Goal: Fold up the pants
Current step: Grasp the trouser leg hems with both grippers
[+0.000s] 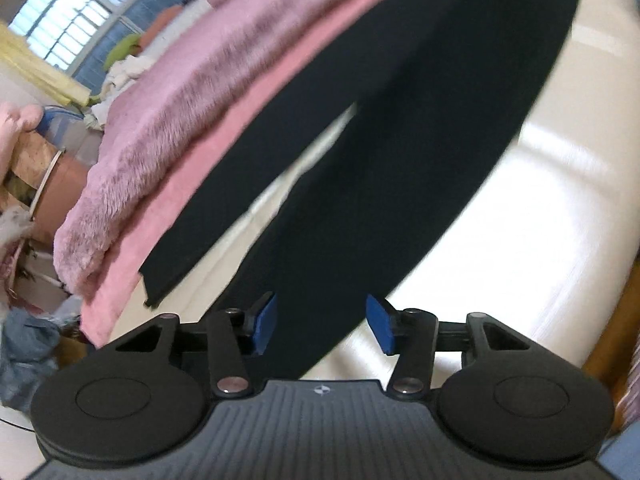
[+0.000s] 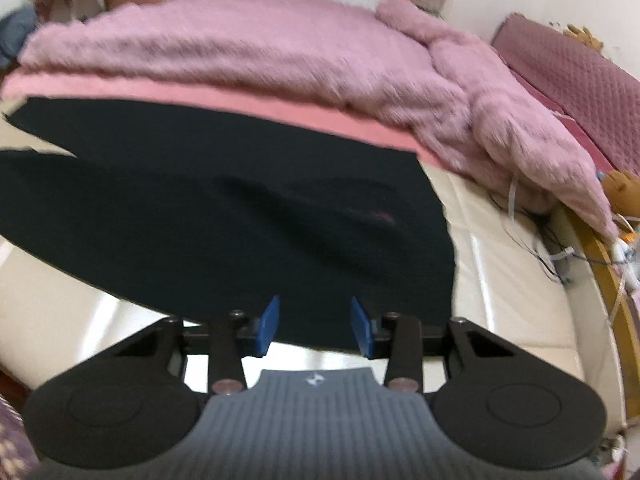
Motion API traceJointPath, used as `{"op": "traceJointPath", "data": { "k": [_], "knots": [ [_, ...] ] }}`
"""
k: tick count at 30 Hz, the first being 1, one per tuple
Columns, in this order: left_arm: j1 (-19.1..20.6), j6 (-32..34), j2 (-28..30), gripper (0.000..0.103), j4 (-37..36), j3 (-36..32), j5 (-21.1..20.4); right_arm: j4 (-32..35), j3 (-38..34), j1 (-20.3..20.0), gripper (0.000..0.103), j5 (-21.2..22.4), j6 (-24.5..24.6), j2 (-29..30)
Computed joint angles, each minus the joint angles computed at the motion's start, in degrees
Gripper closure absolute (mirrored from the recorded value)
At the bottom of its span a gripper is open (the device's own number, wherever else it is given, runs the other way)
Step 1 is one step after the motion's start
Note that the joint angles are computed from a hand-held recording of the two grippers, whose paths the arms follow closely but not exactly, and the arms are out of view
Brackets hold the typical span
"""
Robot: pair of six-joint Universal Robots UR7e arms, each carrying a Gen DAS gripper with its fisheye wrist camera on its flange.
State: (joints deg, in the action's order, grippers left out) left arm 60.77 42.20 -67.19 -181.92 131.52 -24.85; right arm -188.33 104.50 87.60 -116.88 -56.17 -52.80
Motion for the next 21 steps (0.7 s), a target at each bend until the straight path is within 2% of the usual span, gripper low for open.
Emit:
{"op": "traceJointPath", "data": {
  "k": [2, 4, 8, 9, 11, 13, 14, 18, 20, 21],
  "knots": [
    [1.44, -1.54, -0.5, 0.05, 3.84, -0.48, 1.14, -0.02, -1.06, -0.89, 0.067, -1.08, -0.38, 0.72],
    [2.46, -4.18, -1.86, 0.053, 8.95, -0.86, 0.14, 0.5, -2.43, -1.81, 0.066, -1.98, -0.02, 1.46],
    [2.96, -2.77, -1.51, 0.053, 12.24, -1.34, -1.11, 1.4, -4.75, -2.65, 0.066, -4.2, 0.73, 2.94],
    [3.1, -0.72, -0.95, 0.053, 10.87, -1.45, -0.83, 1.72, -5.23, -2.78, 0.066, -4.49, 0.78, 3.16],
    [3.26, -1.66, -1.13, 0.053, 12.92, -2.29, -1.03, 2.16, -5.94, -2.86, 0.066, -4.92, 0.44, 3.49],
    [3.43, 0.88, 0.92, 0.054, 9.85, -3.18, 1.05, 2.45, -6.7, -3.06, 0.066, -5.01, -1.02, 3.84],
    [3.53, 2.9, 1.94, 0.055, 8.91, -3.57, 1.77, 2.21, -7.01, -3.16, 0.066, -5.05, -2.83, 4.07],
    [3.0, 3.05, 3.43, 0.088, 12.2, -3.79, 2.58, 3.41, -7.53, -3.45, 0.066, -4.85, -13.26, 4.02],
    [2.64, 1.81, 4.1, 0.093, 12.99, -3.49, 3.53, 4.83, -7.59, -3.53, 0.066, -4.71, -19.61, 3.61],
    [2.63, 0.82, 4.35, 0.099, 13.12, -3.57, 3.71, 5.22, -7.37, -3.52, 0.067, -5.1, -24.26, 3.41]
  ]
}}
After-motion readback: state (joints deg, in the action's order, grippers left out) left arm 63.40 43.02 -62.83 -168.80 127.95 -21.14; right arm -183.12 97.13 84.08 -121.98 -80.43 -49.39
